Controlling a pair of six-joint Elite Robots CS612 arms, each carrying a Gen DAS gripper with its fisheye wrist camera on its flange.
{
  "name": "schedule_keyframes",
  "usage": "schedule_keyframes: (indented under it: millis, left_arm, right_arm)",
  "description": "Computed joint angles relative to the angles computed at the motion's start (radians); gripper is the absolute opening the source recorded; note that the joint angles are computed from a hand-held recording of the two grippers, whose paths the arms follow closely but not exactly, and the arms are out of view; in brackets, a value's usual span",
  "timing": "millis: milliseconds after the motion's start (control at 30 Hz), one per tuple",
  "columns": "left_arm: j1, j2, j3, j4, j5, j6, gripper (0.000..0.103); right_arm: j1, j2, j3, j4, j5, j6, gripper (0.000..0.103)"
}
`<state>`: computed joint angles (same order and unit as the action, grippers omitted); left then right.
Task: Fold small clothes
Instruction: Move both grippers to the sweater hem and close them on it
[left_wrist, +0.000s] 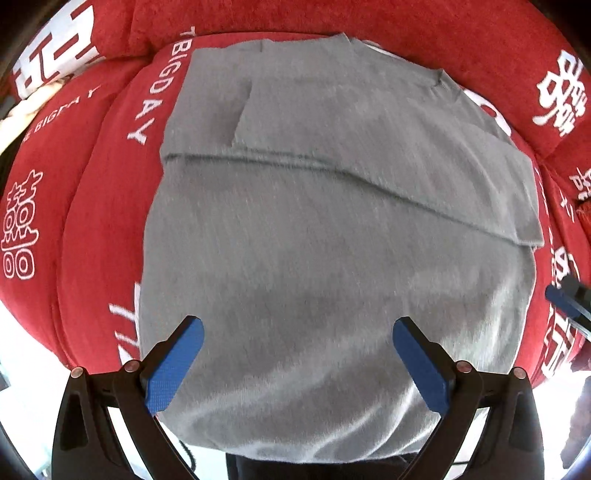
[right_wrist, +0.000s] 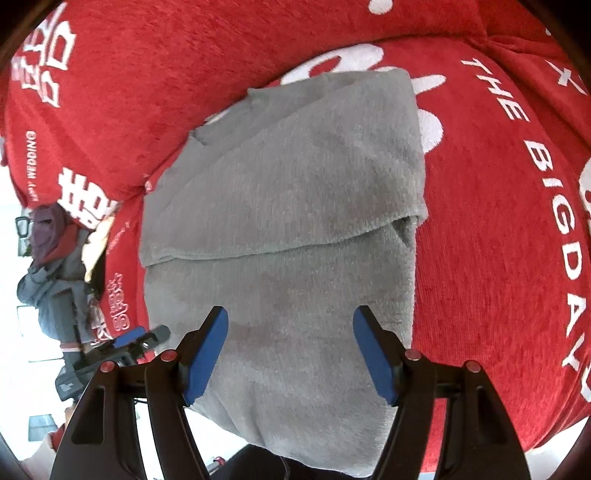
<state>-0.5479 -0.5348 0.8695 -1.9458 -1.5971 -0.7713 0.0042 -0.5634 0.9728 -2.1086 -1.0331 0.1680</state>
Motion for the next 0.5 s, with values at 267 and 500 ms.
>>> schedule_keyframes:
  millis: [267, 500]
  left_arm:
    - [0.001, -0.091, 0.178, -0.121, 0.008, 0.021, 0.103]
    - [-0.014, -0.193, 0.360, -0.210, 0.049, 0.012, 0.103]
  right_arm:
    - [0.000, -0.070, 0.151, -0.174, 0.047, 0.035, 0.074]
    - [0.024, -0.144, 0.304, -0.240, 0.046, 0.083, 0.074]
